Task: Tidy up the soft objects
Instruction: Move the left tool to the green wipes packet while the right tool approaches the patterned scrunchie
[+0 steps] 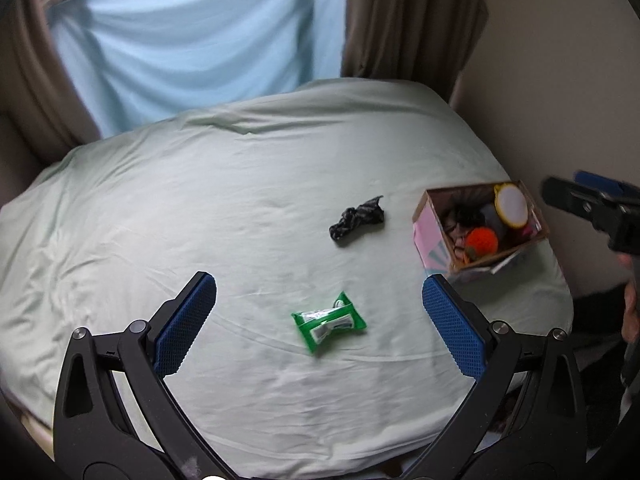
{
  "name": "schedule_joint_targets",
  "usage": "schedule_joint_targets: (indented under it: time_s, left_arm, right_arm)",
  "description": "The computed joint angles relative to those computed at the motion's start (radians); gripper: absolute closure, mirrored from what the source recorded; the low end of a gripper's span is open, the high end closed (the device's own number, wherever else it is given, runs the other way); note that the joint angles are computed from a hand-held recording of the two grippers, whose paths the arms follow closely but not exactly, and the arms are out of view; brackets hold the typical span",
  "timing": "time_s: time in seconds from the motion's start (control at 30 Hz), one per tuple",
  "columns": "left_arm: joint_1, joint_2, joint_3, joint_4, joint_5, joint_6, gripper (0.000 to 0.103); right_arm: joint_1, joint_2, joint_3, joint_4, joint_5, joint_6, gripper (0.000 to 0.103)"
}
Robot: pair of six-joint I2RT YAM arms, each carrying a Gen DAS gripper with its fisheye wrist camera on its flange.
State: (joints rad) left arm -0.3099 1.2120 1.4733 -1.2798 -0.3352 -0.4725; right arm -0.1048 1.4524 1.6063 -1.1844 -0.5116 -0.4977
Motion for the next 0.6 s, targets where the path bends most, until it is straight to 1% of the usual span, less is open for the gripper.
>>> schedule_joint_targets:
  time_s: [0.07,0.1,0.2,0.3,0.47,0.6]
  left_arm:
    - [0.051,-0.030,-0.059,0.051,0.040,0.077,0.000]
    - [0.094,-0.052,-0.105,0.088,0.080,0.137,0.000]
    - [0.166,-0.067,-0.198,0.163,0.147,0.254,0.000]
    - [0.213,-0.069,-0.294,0.234,0.187,0.364,0.000]
    - [0.249,-0.014,-0.427,0.374,0.245,0.466,0.000]
    - [0.255,0.092,-0.508,0.510,0.282,0.520,0.000]
  right_arm:
    - [0.049,-0.010,-0.037,0.039,0.027,0.051,0.001]
    - [0.081,-0.014,-0.061,0.068,0.049,0.079,0.001]
    - [0.161,-0.007,-0.118,0.153,0.099,0.140,0.001]
    - [0.232,0.032,-0.154,0.231,0.145,0.178,0.001]
    - [0.302,0.138,-0.178,0.355,0.193,0.179,0.001]
    - [0.342,0.262,-0.179,0.458,0.219,0.172,0.001]
